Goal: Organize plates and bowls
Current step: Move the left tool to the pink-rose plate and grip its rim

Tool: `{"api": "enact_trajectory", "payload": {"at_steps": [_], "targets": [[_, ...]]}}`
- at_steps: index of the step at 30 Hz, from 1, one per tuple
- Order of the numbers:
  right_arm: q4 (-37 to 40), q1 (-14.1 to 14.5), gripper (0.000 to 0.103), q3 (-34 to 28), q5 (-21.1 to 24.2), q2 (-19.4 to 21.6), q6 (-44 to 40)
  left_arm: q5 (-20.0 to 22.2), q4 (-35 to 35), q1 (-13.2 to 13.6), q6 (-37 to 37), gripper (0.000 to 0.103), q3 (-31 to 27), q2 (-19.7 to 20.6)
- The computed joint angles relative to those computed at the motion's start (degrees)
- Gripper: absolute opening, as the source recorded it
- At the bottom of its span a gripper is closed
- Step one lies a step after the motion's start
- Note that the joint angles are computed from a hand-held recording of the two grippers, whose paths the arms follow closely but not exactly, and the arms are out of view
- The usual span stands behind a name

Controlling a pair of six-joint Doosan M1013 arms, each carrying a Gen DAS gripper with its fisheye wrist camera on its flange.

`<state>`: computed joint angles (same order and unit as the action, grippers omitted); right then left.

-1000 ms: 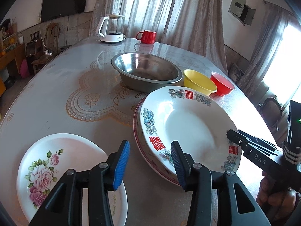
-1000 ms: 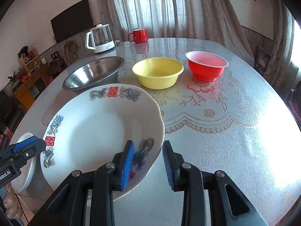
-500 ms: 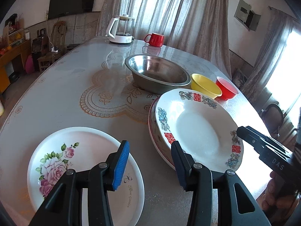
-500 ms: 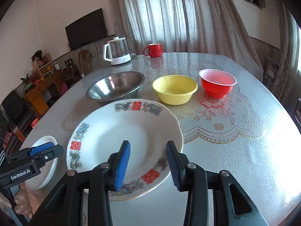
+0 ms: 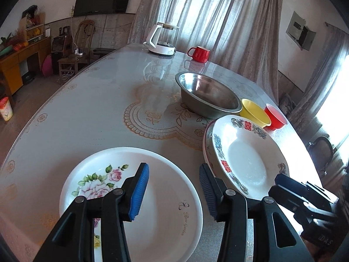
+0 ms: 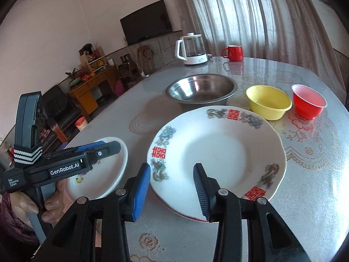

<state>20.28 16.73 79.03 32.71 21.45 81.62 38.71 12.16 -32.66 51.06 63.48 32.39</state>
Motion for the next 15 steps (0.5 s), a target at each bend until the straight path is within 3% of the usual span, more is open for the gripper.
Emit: {"api": "enact_trajectory", "payload": {"at_steps": [15], "targets": [[18.72,0.46,0.041,-2.58,10.96,3.15,-16.46,0.73,11.17,2.62,-15.52,0.049,7.3,-4.47]]}}
